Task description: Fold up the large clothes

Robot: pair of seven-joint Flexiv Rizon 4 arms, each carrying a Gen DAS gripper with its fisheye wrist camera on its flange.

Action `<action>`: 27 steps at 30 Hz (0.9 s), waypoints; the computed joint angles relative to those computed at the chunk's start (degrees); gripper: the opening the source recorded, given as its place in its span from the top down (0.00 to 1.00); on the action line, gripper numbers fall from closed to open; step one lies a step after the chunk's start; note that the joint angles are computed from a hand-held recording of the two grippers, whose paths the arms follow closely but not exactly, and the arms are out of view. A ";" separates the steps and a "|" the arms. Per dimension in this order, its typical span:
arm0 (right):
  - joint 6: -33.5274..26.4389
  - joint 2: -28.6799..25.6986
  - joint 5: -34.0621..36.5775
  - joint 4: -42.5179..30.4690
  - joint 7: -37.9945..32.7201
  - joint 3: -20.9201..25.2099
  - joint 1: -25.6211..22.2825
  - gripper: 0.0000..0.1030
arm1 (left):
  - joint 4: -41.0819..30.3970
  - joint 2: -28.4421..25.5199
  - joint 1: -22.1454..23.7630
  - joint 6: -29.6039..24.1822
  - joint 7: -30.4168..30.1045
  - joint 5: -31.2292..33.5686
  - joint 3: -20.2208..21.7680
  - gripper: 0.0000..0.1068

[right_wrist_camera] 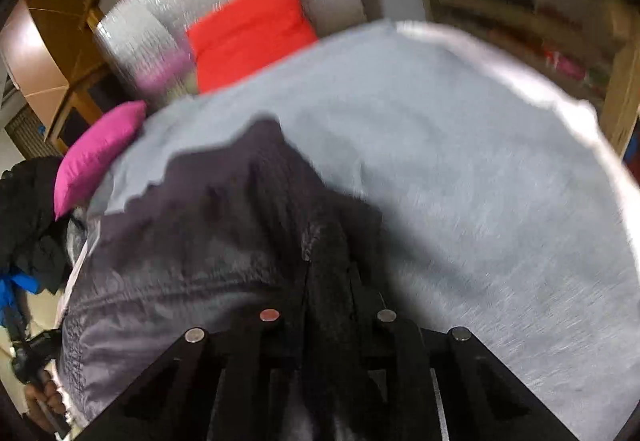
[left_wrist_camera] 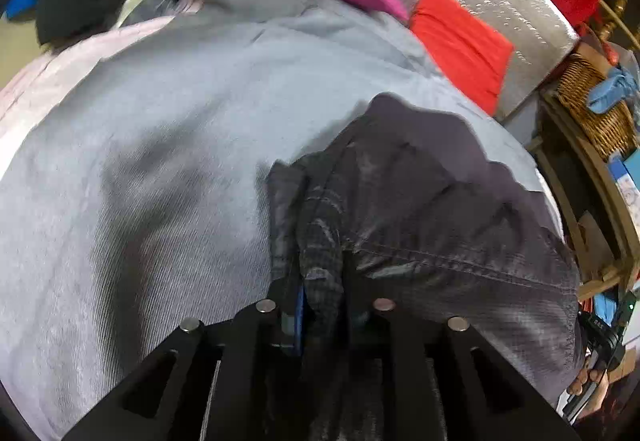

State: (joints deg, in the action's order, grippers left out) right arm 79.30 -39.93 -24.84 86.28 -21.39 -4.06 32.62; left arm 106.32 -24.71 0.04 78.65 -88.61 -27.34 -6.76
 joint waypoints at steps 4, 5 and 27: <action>3.85 2.10 2.91 2.78 1.08 2.04 -1.73 0.77 | -0.23 1.71 -2.60 -0.82 -4.63 3.35 4.29 0.58; 4.38 2.45 4.62 3.04 0.82 3.96 -3.14 0.74 | -1.01 1.76 -3.81 -1.46 -7.00 5.40 6.33 0.49; -10.16 -6.26 6.08 -15.67 -6.31 6.28 -3.35 0.33 | -21.01 -4.60 -14.03 -15.65 -27.40 45.63 20.71 0.29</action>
State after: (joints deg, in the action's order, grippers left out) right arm 69.15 -46.18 -18.76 70.61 -27.70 2.23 29.27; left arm 85.32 -29.32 -13.99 63.00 -116.00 18.29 13.96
